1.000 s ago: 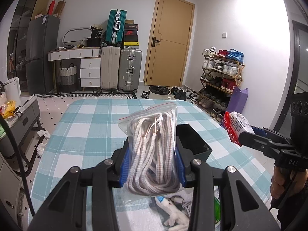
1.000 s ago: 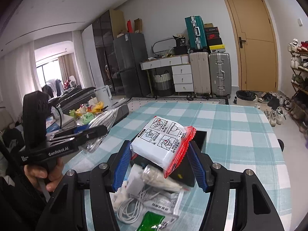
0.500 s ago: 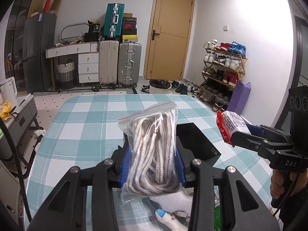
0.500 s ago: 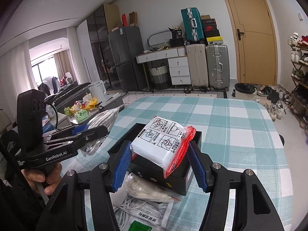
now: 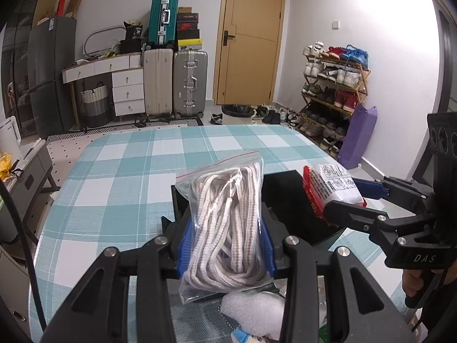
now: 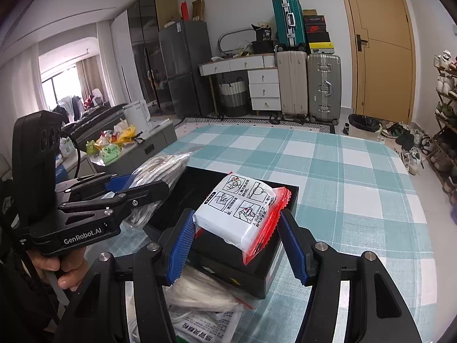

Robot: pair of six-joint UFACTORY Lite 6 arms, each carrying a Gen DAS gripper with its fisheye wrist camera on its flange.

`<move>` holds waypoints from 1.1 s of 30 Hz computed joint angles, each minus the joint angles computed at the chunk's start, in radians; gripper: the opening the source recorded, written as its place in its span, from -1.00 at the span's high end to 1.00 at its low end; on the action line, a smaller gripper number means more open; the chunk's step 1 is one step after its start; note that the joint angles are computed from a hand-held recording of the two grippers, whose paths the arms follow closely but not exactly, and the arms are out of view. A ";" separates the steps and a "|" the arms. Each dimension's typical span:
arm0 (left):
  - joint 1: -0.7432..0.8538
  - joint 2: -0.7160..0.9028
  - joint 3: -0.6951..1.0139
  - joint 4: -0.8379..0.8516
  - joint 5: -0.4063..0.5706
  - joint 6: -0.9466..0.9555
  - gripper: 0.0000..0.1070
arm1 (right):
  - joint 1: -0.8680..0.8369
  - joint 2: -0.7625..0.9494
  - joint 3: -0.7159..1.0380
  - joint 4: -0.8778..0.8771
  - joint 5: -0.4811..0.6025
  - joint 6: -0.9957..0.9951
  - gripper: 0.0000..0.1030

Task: Organize soft objects
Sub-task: 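Carry the rope bag and white-red packet with both grippers over the black box, then open both grippers to drop the rope bag and packet into the box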

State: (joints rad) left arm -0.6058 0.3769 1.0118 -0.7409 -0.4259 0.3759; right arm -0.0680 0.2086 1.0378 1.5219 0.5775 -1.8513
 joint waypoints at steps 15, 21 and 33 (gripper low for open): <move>0.018 0.099 0.126 -0.036 0.086 0.087 0.27 | 0.058 0.161 0.140 -0.054 -0.072 0.036 -0.16; 0.034 0.134 0.175 -0.017 0.124 0.070 0.27 | 0.057 0.164 0.143 -0.063 -0.076 0.036 -0.16; 0.045 0.181 0.221 -0.027 0.165 0.076 0.22 | 0.068 0.186 0.158 -0.053 -0.087 0.008 -0.29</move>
State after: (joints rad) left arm -0.5606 0.5576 1.2323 -0.7680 -0.2613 0.4515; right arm 0.0000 0.3943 1.1959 1.4684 0.4907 -1.8432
